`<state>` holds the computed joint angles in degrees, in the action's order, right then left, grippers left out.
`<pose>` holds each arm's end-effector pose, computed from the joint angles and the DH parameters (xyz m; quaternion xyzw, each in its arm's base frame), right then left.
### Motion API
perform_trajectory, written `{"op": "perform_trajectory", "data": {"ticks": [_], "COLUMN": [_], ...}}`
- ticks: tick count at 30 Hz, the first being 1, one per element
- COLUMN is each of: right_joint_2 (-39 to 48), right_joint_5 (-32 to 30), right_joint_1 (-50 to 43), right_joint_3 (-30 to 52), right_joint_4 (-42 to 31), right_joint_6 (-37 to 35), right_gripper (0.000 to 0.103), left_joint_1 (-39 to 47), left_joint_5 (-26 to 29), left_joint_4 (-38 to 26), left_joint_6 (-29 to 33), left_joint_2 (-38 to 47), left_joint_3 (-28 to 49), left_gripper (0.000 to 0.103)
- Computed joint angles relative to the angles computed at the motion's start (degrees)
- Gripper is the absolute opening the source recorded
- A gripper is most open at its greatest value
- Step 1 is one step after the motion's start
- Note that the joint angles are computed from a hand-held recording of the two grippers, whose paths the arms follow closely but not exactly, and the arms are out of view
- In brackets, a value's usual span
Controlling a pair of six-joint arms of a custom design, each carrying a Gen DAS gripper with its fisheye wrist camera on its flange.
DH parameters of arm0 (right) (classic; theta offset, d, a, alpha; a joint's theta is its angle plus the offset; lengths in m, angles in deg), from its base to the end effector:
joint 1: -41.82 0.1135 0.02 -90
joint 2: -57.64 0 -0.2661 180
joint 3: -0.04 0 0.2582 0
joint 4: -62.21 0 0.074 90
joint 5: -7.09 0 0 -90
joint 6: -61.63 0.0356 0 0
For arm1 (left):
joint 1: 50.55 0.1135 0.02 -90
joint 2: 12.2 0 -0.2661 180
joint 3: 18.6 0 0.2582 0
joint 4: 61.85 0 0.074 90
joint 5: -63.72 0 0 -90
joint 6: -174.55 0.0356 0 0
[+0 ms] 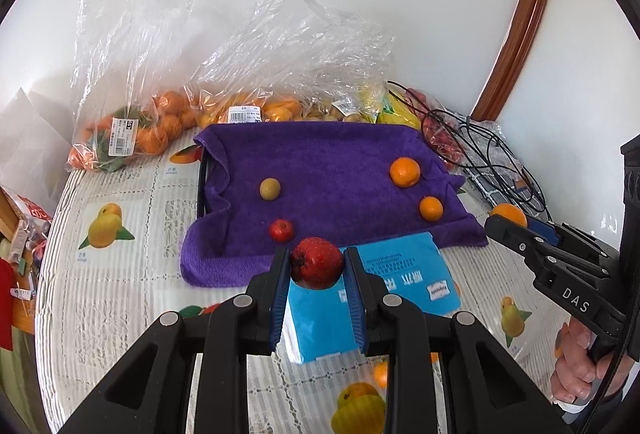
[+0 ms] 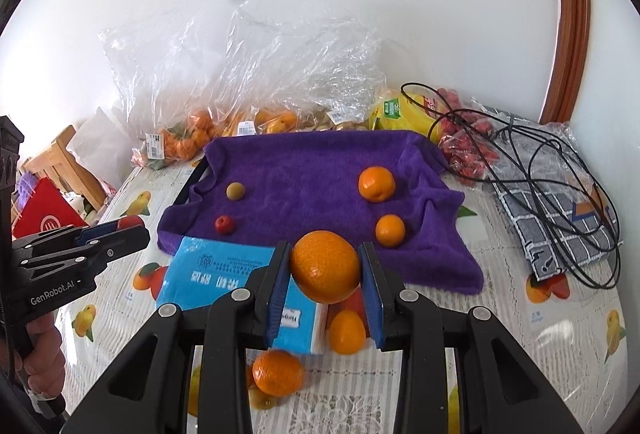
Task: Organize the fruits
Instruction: 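Carry the red fruit with the left gripper while the right carries the orange onto the purple towel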
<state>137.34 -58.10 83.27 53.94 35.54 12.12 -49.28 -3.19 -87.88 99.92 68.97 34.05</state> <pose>0.2120 0.1673 0.1786 0.0614 0.9253 0.0524 0.3706 0.2682 -0.0080 0.1662 0.1750 0.9187 -0.1455 0.3227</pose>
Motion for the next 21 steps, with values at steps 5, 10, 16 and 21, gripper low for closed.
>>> {"op": "perform_trajectory", "data": {"ticks": [5,10,16,21], "right_joint_2": [2.09,4.48,7.4,9.29], "right_joint_5": [-0.95,-2.82,-5.24,-6.57], "right_joint_1": [-2.12,-4.77,-8.19,-10.97], "right_joint_3": [1.62,2.52,3.31,3.42], "right_joint_4": [1.77,4.2,7.1,9.12], "right_joint_6": [-2.66,-4.56,-6.54,-7.9], "right_gripper": [0.034,0.034,0.034,0.034], "left_joint_1": [-0.38,-1.17,-1.74,-1.36], "left_joint_5": [-0.37,-1.46,-2.79,-3.52], "left_joint_4": [0.48,1.25,2.08,2.65], "left_joint_6": [-0.96,-1.66,-2.2,-3.15], "left_joint_2": [3.15,6.24,10.81,14.84], "left_joint_3": [3.06,5.43,8.5,10.98], "left_gripper": [0.026,0.026,0.026,0.026]}}
